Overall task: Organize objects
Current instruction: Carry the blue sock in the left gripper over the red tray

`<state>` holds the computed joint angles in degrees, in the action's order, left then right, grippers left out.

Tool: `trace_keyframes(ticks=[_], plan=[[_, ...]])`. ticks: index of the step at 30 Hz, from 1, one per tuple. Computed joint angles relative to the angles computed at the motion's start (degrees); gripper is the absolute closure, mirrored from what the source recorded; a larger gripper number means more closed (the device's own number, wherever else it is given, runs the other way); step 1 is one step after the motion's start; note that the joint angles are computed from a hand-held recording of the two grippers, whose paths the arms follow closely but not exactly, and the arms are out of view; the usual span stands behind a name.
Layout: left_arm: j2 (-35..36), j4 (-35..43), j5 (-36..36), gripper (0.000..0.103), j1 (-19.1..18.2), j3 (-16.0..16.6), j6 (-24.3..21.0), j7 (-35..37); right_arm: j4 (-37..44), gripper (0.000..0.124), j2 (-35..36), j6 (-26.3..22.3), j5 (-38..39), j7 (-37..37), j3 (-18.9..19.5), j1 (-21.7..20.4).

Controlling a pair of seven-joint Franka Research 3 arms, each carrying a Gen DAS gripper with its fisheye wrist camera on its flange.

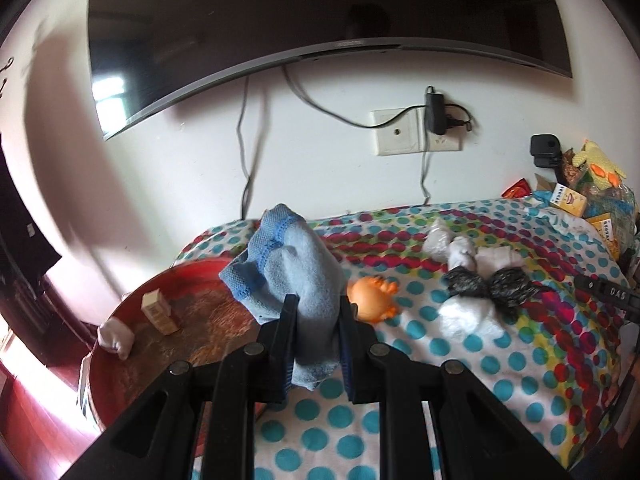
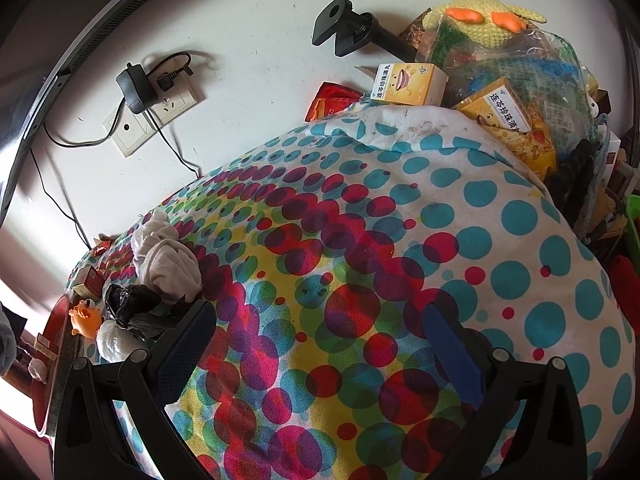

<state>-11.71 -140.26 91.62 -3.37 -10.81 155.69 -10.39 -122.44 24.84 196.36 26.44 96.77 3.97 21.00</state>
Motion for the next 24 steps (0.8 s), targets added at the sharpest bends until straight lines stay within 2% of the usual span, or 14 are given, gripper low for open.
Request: trace_keyframes(ticks=[7,11,15,19,24], plan=[[-9.2,-12.0,0.0,0.085,4.3,3.3,1.7,-2.9,-0.3,0.021,-0.1,-0.3,-1.7,0.9,1.8,-2.0],[-14.5,-18.0,-1.8,0.085,8.3,5.6,2.6,-0.1,-0.2,0.021,-0.2,-0.6,-2.0,1.2,1.8,-2.1],[-18.3,-21.7,-2.1,0.085,13.3,8.1,4.2,2.0,-0.6,0.021,-0.4,-0.7,-3.3,1.8,3.4,-3.7],[-18.7,-21.6,-1.0,0.085,17.3,9.3,6.1,3.2,-0.9,0.021,-0.7,-1.0,-3.4,2.0,3.0,-3.3],[-14.2,-18.7,1.1,0.085,19.3,10.3,8.3,0.7,-0.9,0.021,-0.8,-1.1,-2.9,2.2,1.9,-2.2]])
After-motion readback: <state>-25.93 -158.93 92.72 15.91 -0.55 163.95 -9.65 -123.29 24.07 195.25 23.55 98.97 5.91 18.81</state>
